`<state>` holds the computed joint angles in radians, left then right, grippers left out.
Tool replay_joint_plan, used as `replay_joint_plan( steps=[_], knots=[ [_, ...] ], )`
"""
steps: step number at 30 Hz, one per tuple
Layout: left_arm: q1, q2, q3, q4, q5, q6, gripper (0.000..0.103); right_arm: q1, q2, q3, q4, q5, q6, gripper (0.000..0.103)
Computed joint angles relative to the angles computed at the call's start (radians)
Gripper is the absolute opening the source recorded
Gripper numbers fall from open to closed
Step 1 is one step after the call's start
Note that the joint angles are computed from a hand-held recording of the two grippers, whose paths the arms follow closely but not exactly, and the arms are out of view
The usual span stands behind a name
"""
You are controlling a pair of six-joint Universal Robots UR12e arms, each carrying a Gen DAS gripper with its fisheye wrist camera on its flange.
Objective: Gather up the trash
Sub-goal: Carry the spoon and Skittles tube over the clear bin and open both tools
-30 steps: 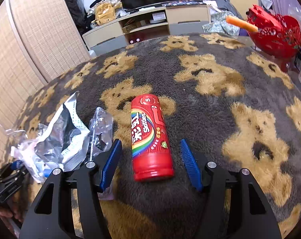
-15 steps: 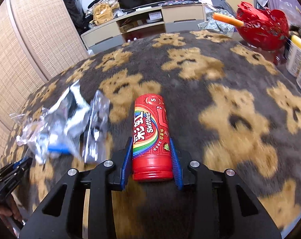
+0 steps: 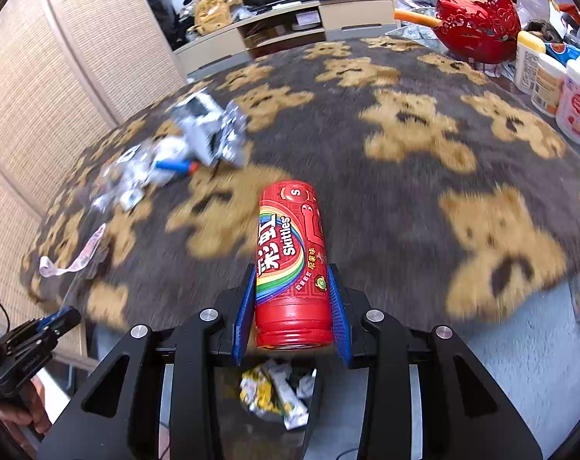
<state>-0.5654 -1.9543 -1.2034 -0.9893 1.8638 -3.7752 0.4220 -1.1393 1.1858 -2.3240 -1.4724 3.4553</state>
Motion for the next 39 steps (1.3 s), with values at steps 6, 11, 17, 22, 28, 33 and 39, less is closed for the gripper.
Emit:
replay_joint_plan(
  steps=[6, 11, 17, 22, 28, 33, 39],
  knots=[
    [-0.039, 0.031, -0.054, 0.023, -0.011, -0.036, 0.017, 0.016, -0.059, 0.091, -0.024, 0.014, -0.001, 0.037],
    [-0.064, 0.048, -0.093, 0.041, -0.024, -0.06, 0.017, 0.026, -0.101, 0.159, -0.035, 0.024, 0.0, 0.037],
    [-0.082, 0.044, -0.107, 0.035, -0.053, -0.065, 0.017, 0.036, -0.131, 0.223, -0.036, 0.039, 0.001, 0.037],
    [-0.089, 0.028, -0.107, 0.018, -0.082, -0.062, 0.017, 0.043, -0.131, 0.245, -0.008, 0.067, -0.009, 0.037],
    [-0.088, -0.003, -0.096, -0.019, -0.136, -0.062, 0.017, 0.045, -0.11, 0.238, 0.041, 0.097, -0.008, 0.037],
    [-0.082, -0.025, -0.09, -0.041, -0.17, -0.07, 0.017, 0.043, -0.088, 0.226, 0.091, 0.106, 0.007, 0.037],
    [-0.074, -0.048, -0.075, -0.063, -0.2, -0.065, 0.018, 0.05, -0.057, 0.2, 0.146, 0.121, -0.007, 0.037]
  ],
)
